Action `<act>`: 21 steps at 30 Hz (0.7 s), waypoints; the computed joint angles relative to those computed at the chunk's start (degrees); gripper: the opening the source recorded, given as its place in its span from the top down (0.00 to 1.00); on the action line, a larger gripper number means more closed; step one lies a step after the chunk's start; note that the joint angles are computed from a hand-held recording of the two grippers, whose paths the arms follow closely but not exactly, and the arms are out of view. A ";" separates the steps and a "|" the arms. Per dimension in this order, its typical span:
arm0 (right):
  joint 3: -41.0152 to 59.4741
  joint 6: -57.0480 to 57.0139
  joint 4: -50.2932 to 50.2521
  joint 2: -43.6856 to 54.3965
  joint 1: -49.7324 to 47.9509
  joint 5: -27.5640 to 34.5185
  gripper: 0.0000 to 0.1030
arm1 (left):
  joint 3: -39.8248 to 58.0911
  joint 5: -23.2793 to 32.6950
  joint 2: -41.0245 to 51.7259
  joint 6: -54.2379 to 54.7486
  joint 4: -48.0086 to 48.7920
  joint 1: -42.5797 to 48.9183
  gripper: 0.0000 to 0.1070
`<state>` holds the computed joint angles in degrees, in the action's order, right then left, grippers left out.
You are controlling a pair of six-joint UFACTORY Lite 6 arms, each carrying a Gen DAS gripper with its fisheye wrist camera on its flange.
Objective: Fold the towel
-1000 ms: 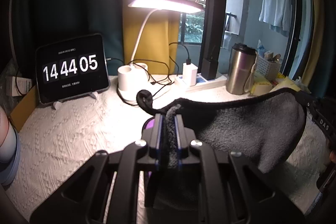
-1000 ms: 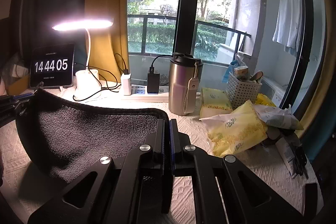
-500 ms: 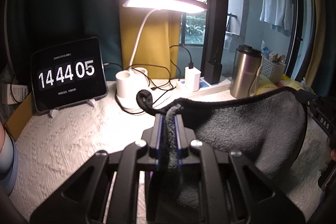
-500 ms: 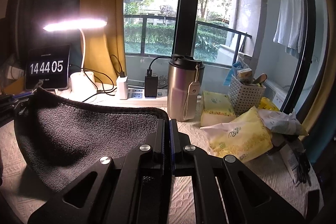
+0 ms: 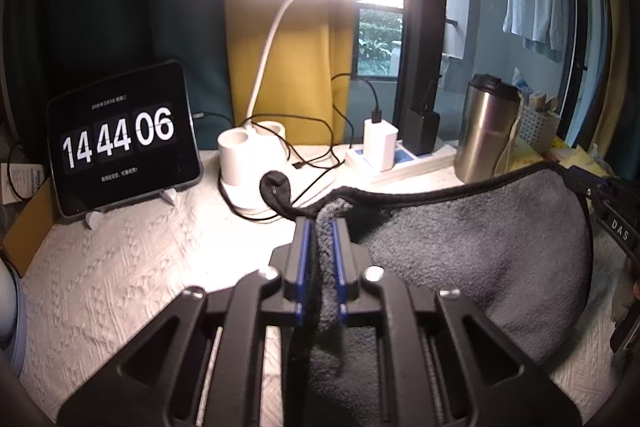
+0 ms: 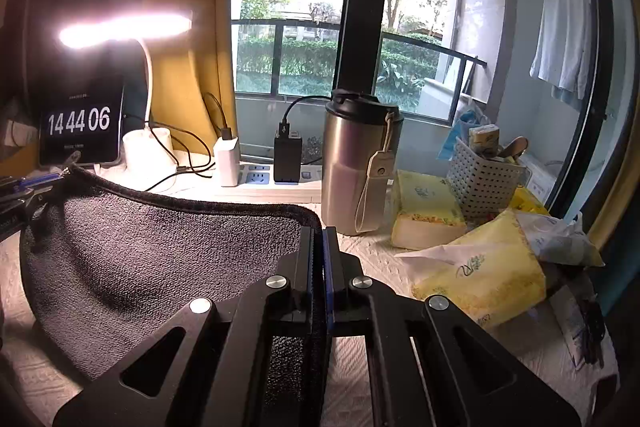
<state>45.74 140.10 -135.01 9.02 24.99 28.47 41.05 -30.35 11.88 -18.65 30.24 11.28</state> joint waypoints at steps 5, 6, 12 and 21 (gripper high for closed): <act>3.00 1.95 -2.53 4.24 -1.13 -0.56 0.95 | 3.54 0.67 4.45 1.99 -2.13 -0.90 0.89; 3.79 2.40 -3.04 5.38 -1.40 -0.70 0.95 | 4.33 0.86 5.43 2.31 -2.51 -1.10 0.89; 8.45 4.70 -5.73 12.21 -3.25 -1.97 0.95 | 9.66 2.43 11.98 4.08 -4.82 -2.27 0.89; 14.80 3.27 -4.93 19.78 -4.82 -4.96 0.95 | 17.82 7.27 20.29 1.79 -3.53 -2.93 0.89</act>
<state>60.54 143.38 -139.95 28.80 20.17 23.51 58.87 -23.08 32.17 -16.85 26.71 8.35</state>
